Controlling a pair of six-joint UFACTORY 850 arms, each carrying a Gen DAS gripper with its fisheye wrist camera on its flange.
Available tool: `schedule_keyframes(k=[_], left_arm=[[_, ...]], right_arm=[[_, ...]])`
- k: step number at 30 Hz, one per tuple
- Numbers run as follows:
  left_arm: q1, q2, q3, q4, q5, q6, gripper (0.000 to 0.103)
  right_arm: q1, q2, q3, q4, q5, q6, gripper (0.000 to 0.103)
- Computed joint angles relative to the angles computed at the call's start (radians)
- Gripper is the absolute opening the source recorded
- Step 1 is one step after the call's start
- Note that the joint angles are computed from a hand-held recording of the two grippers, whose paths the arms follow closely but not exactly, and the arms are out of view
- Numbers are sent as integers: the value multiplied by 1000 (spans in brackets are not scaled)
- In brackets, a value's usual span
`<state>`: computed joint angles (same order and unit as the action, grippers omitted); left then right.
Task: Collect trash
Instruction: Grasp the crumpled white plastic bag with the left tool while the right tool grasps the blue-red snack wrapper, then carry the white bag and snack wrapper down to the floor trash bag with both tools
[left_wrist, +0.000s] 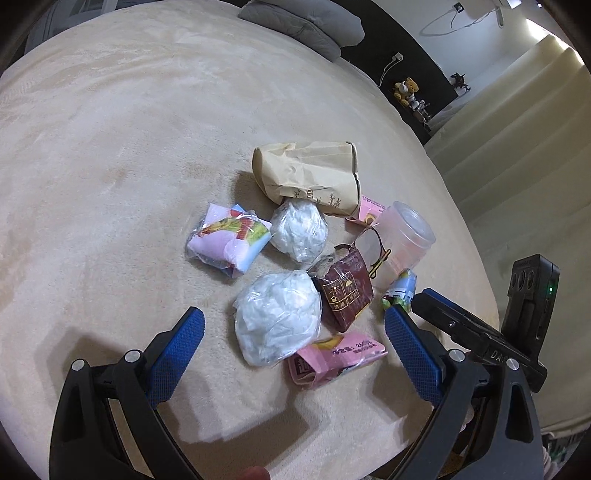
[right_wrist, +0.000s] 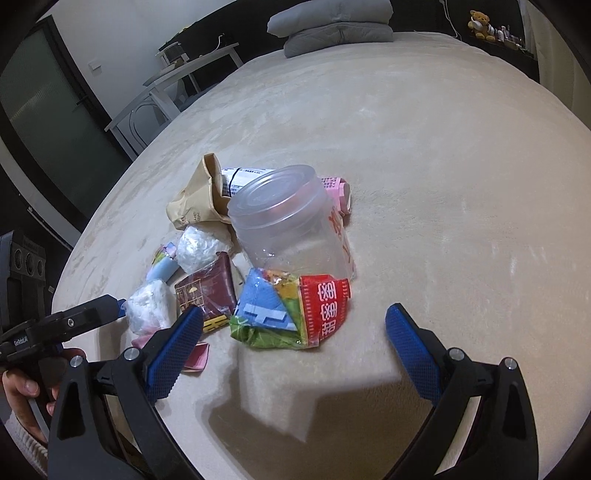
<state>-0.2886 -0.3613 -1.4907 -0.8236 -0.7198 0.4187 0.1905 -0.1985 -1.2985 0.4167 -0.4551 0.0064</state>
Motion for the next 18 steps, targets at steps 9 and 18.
schedule_keyframes(k=[9, 18], left_arm=[[-33, -61, -69, 152, -11, -130, 70], [-34, -54, -61, 167, 19, -114, 50]], right_arm=[[-4, -51, -46, 7, -51, -25, 71], [-2, -33, -29, 12, -40, -29, 65]])
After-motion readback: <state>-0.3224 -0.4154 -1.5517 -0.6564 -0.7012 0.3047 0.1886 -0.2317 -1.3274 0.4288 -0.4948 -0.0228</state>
